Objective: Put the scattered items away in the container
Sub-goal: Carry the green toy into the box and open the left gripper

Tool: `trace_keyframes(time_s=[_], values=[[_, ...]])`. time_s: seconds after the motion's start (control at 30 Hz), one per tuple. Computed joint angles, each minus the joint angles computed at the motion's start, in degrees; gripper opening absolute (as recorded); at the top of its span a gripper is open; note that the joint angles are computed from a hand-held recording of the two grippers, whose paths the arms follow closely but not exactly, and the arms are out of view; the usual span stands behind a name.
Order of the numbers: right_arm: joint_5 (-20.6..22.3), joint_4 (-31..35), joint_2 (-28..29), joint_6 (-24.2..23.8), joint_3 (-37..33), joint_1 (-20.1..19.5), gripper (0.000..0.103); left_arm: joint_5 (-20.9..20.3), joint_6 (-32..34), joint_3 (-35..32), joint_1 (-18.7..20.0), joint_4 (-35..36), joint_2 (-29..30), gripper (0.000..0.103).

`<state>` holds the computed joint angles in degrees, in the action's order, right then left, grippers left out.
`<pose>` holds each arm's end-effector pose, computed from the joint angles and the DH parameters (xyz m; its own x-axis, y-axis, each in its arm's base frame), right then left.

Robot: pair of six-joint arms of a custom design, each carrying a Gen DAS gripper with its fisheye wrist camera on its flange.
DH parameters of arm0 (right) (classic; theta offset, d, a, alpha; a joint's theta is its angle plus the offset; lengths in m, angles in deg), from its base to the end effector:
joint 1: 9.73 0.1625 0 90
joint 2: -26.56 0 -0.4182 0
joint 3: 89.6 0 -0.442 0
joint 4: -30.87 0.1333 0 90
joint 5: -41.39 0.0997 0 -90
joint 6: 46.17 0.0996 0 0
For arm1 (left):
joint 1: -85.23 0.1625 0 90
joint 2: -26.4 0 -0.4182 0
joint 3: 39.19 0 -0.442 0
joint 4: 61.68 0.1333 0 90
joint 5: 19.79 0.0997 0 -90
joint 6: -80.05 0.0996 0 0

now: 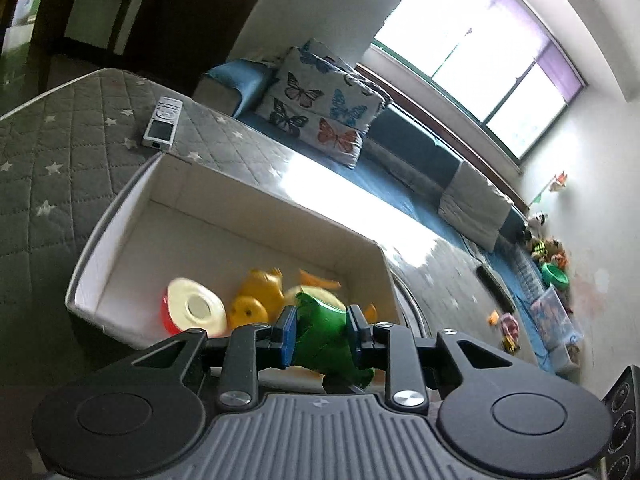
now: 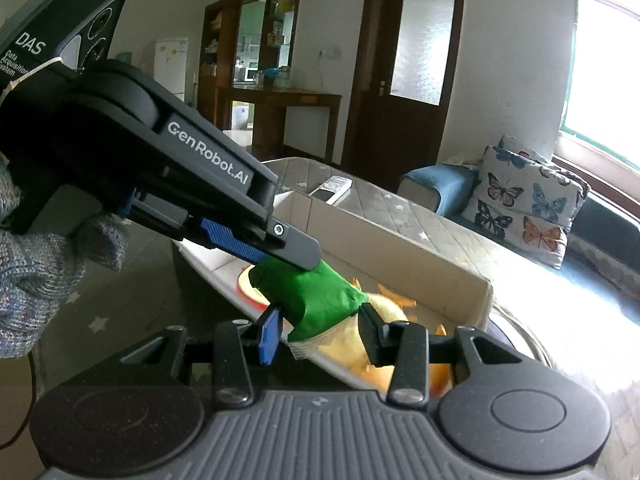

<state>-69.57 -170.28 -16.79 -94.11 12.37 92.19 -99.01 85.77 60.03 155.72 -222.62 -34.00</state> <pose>0.2337 -0.6341 0.0948 -0.5581 -0.3850 0.7350 -0.8061 0.4618 -0.3701 -0.0864 -0.6987 0.2192 -0.9262 0.3127 -0.2106 0.3770 0.7710 -0.5133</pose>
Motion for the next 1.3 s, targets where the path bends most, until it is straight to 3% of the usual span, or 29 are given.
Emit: trace_keyframes(time_s=[0.37,0.9,0.97,1.3], values=[[-0.1,6.8,2.2,1.8,-5.0,-1.3,0.042,0.2,-2.4,-5.1,2.2,2.9,4.4,0.027],[0.7,1.4,0.1,3.2,0.4,-1.2,0.043,0.9,-1.4,-2.2,1.7,1.3,3.0,0.027],[0.7,0.7,-0.2,3.3,1.0,-1.2,0.050,1.1,-1.0,-1.3,1.5,0.8,2.4,0.027],[0.6,-1.6,-0.5,5.2,3.0,-1.0,0.051,4.4,1.1,2.6,0.1,-1.5,0.1,0.027]])
